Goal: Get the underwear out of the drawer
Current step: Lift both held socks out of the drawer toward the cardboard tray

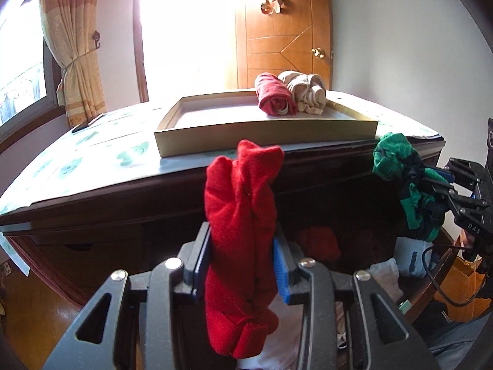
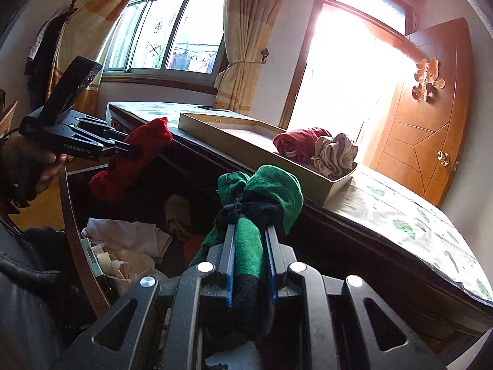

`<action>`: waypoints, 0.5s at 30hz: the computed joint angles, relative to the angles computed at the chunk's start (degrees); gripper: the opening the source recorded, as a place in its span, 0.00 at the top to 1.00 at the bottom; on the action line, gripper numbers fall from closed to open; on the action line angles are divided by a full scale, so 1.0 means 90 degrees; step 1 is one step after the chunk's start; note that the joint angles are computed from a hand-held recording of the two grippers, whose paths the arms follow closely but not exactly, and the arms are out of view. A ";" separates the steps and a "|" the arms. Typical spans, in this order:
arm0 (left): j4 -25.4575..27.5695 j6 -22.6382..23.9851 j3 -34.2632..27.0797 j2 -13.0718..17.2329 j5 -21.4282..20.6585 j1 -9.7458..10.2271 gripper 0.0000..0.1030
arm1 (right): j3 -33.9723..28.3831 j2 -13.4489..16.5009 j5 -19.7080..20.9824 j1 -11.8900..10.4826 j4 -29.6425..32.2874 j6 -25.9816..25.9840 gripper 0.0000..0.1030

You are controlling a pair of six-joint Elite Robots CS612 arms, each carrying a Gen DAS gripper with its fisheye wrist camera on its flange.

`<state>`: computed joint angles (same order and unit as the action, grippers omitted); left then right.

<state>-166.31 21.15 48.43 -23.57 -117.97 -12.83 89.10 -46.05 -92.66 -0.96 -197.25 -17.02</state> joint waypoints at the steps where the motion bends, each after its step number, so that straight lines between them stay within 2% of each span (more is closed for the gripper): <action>1: -0.0035 -0.0010 0.0008 -0.0002 -0.0022 0.0001 0.66 | -0.0001 0.0006 0.0000 0.0000 -0.0034 0.0004 0.82; 15: -0.1030 -0.0477 0.0162 0.0004 -0.0308 0.0040 0.66 | 0.0073 0.0092 0.0146 -0.0026 -0.0786 -0.0007 0.82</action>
